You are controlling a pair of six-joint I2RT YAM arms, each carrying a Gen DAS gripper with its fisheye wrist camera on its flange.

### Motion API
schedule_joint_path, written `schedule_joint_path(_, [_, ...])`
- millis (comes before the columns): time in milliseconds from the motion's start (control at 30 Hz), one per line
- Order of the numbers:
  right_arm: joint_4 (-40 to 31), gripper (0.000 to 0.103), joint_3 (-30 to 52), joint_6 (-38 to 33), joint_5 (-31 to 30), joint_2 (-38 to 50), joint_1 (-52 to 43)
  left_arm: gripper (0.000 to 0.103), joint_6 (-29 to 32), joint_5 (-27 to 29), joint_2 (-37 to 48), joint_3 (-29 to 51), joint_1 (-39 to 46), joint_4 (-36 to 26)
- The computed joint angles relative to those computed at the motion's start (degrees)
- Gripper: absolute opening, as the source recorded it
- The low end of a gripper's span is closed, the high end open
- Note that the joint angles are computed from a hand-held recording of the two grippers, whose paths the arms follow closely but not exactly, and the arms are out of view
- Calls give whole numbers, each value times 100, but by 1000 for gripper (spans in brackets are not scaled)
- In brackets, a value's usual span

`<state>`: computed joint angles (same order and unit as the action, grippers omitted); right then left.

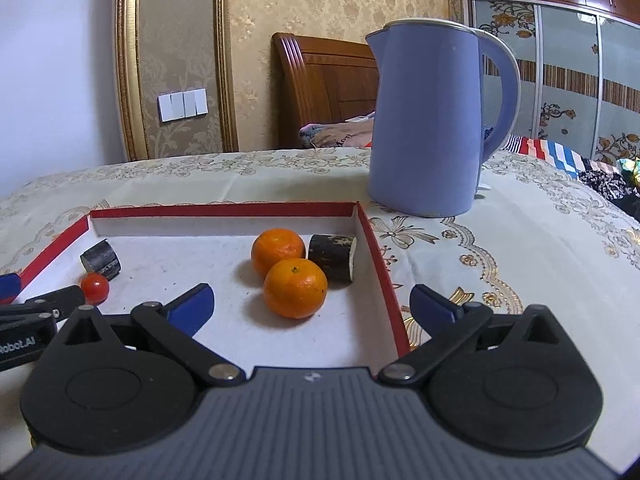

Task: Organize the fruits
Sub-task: 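Withdraw both open grippers from the box toward the remaining fruits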

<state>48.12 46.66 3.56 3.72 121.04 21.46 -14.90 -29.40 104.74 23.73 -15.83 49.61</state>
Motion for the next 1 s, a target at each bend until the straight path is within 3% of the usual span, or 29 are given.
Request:
schedule_joint_path(367, [149, 103, -453, 46, -401, -242, -151, 80, -469, 558, -535, -590, 260, 49])
schedule_joint_path(700, [426, 103, -987, 79, -887, -498, -314, 80, -130, 103, -892, -1217, -383, 358])
schedule_joint_path(833, [334, 103, -1070, 39, -1082, -552, -365, 80, -172, 546, -1184, -1427, -358, 222])
schedule_joint_path(1000, [496, 103, -1272, -79, -1076, -600, -341, 80, -212, 700, -1355, -1571, -479, 118])
